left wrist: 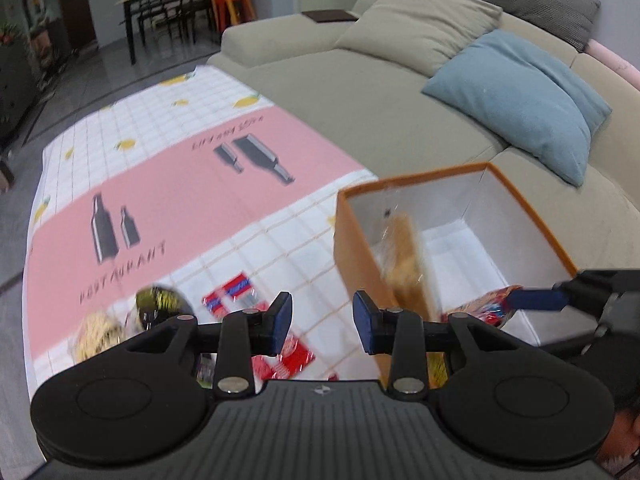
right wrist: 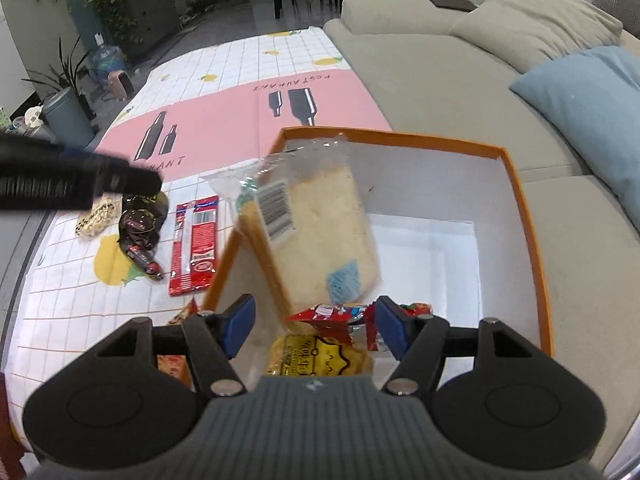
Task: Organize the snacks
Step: 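Withdraw both tools from the box back toward the remaining snacks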
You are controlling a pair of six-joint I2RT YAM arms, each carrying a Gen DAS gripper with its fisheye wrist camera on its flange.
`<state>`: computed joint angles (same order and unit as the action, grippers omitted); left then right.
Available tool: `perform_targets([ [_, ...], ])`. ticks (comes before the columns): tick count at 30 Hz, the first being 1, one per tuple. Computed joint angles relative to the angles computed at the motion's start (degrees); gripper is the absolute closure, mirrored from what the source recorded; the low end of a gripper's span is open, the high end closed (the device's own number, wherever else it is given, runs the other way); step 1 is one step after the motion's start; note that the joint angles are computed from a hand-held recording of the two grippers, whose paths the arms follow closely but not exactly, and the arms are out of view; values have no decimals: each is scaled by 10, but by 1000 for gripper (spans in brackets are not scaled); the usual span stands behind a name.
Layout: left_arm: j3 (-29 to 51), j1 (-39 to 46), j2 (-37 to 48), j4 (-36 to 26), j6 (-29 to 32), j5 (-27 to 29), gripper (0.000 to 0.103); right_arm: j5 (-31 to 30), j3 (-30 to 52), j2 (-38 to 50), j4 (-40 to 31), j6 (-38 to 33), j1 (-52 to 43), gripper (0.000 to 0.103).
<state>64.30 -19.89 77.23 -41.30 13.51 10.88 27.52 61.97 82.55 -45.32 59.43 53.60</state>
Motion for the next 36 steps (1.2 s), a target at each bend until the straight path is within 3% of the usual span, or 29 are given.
perform_targets([
  [6, -56, 37, -28, 9, 20, 10, 61, 8, 22, -26, -43, 45, 24, 42],
  [9, -67, 49, -21, 6, 19, 23, 61, 21, 37, -11, -48, 24, 19, 55],
  [19, -85, 106, -22, -14, 41, 56, 61, -82, -7, 60, 142, -36, -105, 75],
  [36, -73, 145, -6, -31, 57, 71, 61, -209, -23, 139, 203, 41, -223, 76],
])
